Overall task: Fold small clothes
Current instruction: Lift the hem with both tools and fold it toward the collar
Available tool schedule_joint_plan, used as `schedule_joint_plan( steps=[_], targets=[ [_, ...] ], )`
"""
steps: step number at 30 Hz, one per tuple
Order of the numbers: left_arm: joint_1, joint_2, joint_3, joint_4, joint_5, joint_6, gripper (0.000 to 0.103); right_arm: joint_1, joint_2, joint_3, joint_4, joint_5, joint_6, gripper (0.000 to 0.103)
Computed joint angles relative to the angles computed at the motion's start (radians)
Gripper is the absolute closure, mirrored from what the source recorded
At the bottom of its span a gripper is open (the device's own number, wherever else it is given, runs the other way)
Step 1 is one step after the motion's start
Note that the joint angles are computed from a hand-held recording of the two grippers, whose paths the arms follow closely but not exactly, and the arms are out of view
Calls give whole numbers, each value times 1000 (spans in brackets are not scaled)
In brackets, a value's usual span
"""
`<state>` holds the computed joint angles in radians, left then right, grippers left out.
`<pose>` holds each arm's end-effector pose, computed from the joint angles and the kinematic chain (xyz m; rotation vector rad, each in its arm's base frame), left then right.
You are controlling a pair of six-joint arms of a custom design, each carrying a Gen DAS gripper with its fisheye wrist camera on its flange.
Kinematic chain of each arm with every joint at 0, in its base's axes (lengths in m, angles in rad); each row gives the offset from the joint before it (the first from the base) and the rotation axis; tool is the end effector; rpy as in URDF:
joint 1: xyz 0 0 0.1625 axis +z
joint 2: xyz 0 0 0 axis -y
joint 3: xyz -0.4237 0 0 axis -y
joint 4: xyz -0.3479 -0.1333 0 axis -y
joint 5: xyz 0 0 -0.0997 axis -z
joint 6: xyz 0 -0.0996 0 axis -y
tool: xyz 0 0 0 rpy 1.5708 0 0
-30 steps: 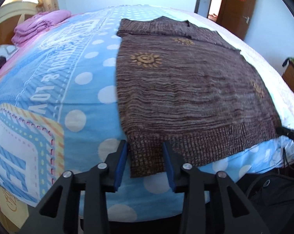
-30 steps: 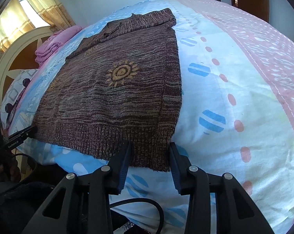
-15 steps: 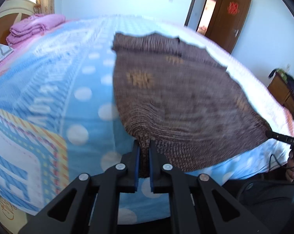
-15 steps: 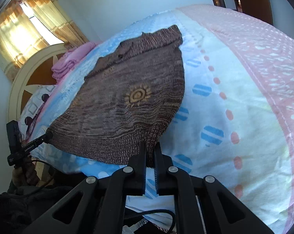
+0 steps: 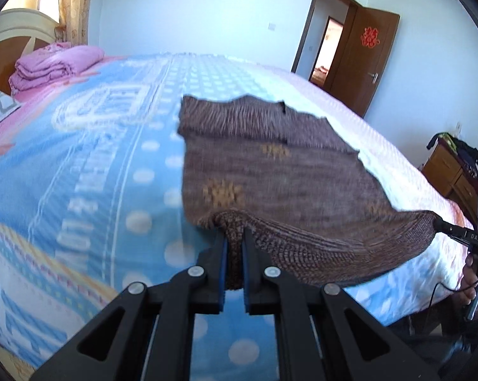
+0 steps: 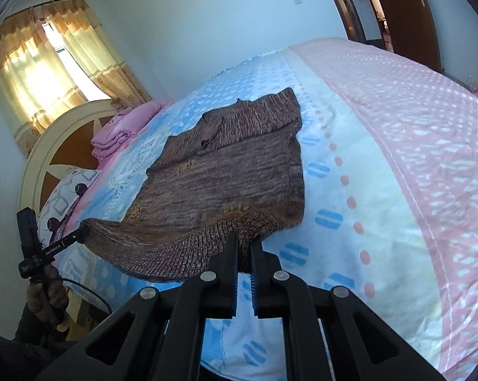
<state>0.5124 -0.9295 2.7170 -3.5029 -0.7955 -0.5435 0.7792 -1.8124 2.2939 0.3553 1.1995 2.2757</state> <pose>-0.1511 -0.3179 0.1062 0.5789 2.4963 -0.8801 -0.0198 -0.2577 0.2771 0.2891 -2.6363 1.0534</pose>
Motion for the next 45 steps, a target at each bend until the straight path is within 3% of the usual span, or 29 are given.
schedule_joint_plan(
  steps=[3,9,23,31,37,41,45],
  targets=[
    [29,6,-56,-9,8,63,94,127,45,-55,-60,84,97,98],
    [93,20,-171,-23,32,191,94,306,117,-168,-114,192,205,98],
    [225,62,-475,32,24,372,94,558,337,-474,-128,391,276,98],
    [295,136,-665,103,29,467,94,625,524,-723,-75,479,300,98],
    [367,225,-815,205,29,497,94,622,723,-943,-3,551,317,98],
    [417,324,-935,281,69,527,94,597,882,-1122,96,608,353,98],
    [460,415,-1037,408,154,503,87,582,1022,-1267,153,703,325,95]
  ],
)
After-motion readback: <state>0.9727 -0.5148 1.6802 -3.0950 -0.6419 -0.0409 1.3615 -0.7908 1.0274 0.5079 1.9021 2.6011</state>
